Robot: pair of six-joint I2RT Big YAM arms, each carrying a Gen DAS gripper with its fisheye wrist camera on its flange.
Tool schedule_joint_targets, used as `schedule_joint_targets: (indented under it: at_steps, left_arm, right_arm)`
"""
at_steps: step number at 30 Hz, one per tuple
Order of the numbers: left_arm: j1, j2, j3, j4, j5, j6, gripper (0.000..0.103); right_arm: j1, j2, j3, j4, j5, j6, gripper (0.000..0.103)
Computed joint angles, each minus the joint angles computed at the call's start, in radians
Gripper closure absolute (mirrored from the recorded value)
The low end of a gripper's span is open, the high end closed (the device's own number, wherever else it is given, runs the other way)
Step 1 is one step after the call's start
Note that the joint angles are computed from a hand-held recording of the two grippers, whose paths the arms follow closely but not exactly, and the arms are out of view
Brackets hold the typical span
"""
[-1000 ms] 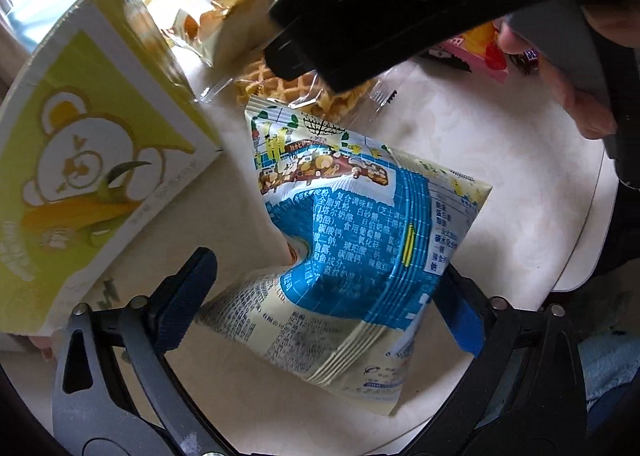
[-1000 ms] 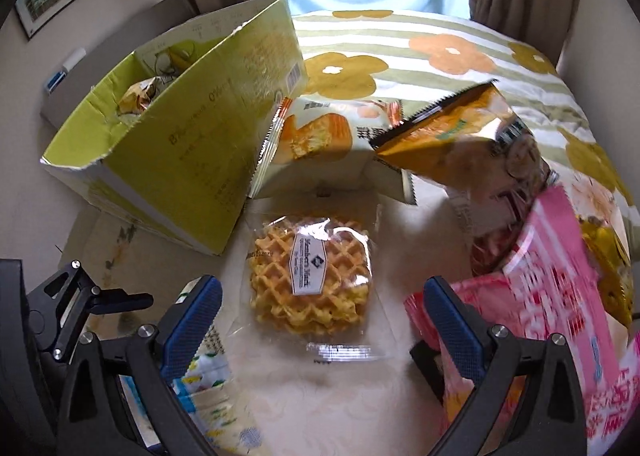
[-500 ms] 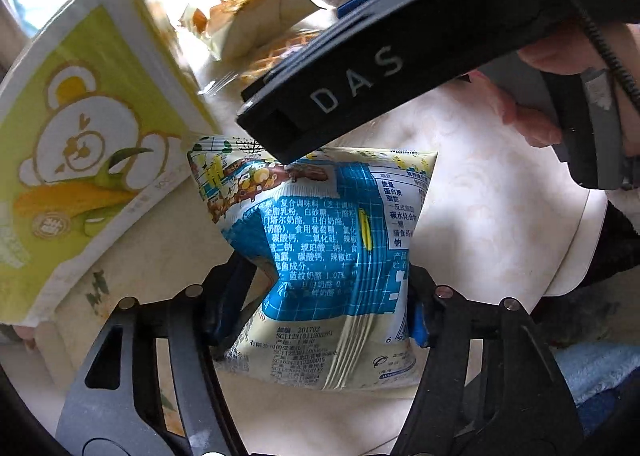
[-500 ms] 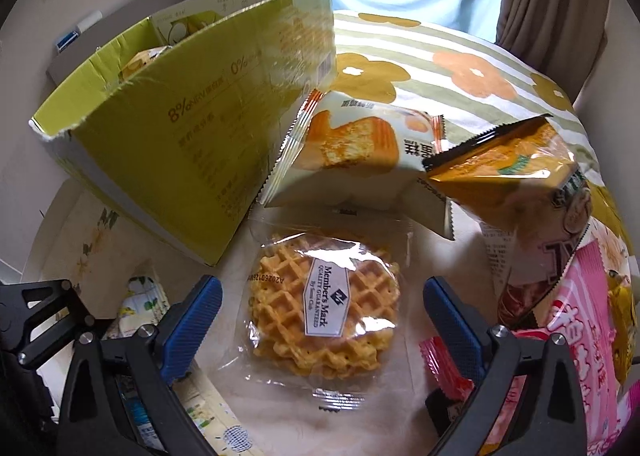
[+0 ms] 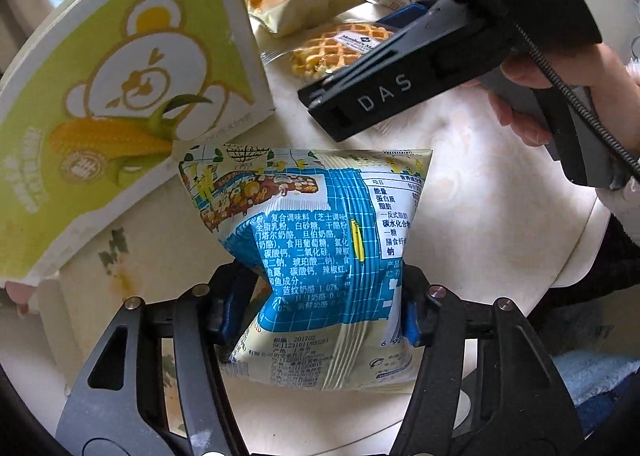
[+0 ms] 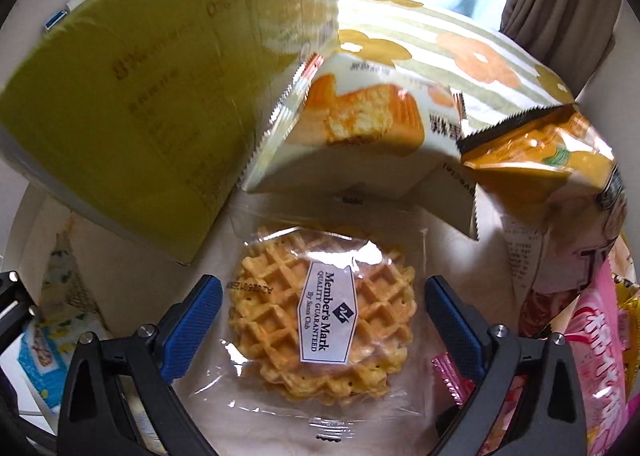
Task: Organize snacks
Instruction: 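Grasp the blue corn snack bag with left tool while right tool grasps the waffle pack, then carry both held snacks over the box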
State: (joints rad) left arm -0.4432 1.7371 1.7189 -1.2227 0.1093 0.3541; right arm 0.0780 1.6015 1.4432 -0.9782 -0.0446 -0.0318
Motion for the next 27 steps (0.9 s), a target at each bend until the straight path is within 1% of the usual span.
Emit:
schedule_joint_targets:
  at_steps: [2,3,5,7,9,10,13,20,22,27]
  left_arm:
    - [-0.004,-0.010,-0.007,0.001,-0.005,-0.011,0.047]
    - [-0.028,0.003,0.003,0.006,-0.015,-0.037,0.048]
    - [-0.038,-0.010,-0.022,0.020,-0.024,-0.054,0.048]
    - [-0.037,-0.011,-0.026,0.021,-0.027,-0.061,0.048]
    - [-0.036,-0.017,-0.033,0.027,-0.031,-0.069,0.048]
    - [-0.035,-0.018,-0.036,0.028,-0.032,-0.075,0.048]
    - [-0.033,-0.022,-0.037,0.029,-0.036,-0.092,0.048]
    - [-0.032,-0.033,-0.042,0.032,-0.040,-0.136,0.048]
    - [-0.037,-0.037,-0.040,0.029,-0.045,-0.149,0.048]
    - [-0.043,-0.061,-0.022,0.015,-0.055,-0.179,0.048]
  right_arm:
    - [0.002,0.005,-0.001,0.001,0.012,-0.008,0.005]
    - [0.004,0.005,-0.003,0.000,0.015,-0.009,0.007]
    - [0.013,-0.001,-0.012,0.008,0.025,-0.002,0.009]
    - [0.013,-0.005,-0.016,0.011,0.026,0.002,0.016]
    - [0.013,-0.013,-0.021,0.014,0.029,0.010,0.025]
    - [0.016,-0.018,-0.025,0.017,0.035,0.012,0.026]
    - [0.014,-0.044,-0.050,0.029,0.028,0.022,0.029]
    - [0.012,-0.098,-0.084,0.018,0.000,0.052,0.029]
    - [0.020,-0.116,-0.098,0.018,0.004,0.056,0.029]
    - [0.026,-0.163,-0.107,-0.018,-0.009,0.067,0.029]
